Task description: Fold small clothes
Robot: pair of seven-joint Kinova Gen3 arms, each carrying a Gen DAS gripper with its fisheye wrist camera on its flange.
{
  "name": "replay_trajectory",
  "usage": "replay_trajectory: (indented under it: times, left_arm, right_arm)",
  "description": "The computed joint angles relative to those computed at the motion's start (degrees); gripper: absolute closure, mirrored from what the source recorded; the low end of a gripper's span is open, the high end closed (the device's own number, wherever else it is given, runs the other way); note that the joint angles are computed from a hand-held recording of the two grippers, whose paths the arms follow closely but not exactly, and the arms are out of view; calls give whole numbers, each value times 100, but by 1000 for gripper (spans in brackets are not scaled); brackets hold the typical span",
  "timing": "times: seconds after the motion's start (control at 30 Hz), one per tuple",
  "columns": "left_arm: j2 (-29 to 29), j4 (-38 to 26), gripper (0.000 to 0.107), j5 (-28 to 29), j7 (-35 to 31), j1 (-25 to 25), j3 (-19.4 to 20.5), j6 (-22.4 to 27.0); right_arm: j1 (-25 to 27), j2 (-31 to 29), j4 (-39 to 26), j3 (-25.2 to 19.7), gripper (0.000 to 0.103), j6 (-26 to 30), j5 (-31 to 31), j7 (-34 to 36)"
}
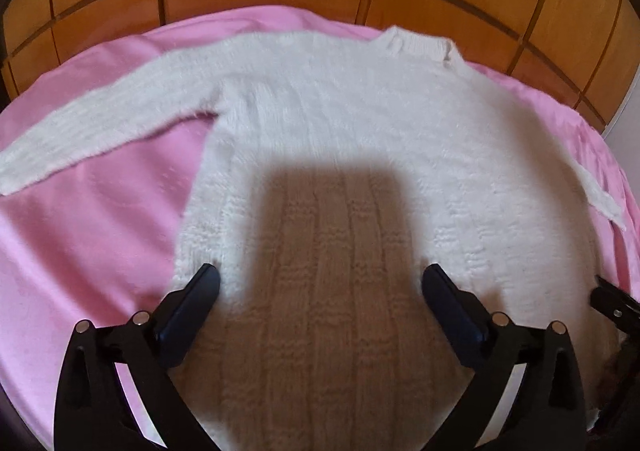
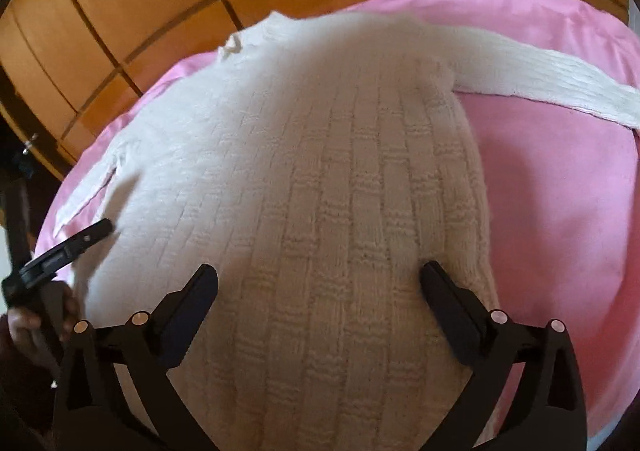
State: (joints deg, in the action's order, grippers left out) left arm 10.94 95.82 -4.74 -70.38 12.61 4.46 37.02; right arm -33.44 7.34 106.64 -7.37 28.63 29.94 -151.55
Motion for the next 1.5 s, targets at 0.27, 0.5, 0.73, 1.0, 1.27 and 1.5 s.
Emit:
replay_trajectory:
  times: [0.27,0.5,0.73,1.0,1.27,1.5]
  left_arm:
    - [12,129,6,-241,132,104,-53,-259]
    - [26,152,6,-433,342,185,-74,-315]
    - [67,100,6,-681,610,309,-114,-243]
    - [80,96,6,-737,673,307,-103,-253]
    - [23,224,6,-637,605,228,-81,-423]
    - [2,229,6,-519,493,186,-60,-403]
  right_arm:
    - [1855,-932,821,-554,4,-1423,-883,-255]
    - [3659,-1286,1616,-126,60,-2239,-1154,-1886]
    - [5322,-829,1363,-849,60,-2197,-59,-3497]
    - [5126,-745,641,-479,96,-1558,-480,-2482]
    - [5663,-387,-756,-2246,96,-1870,-600,-617]
    - [4181,1010,-2486,-2756,96,-950,-788,906]
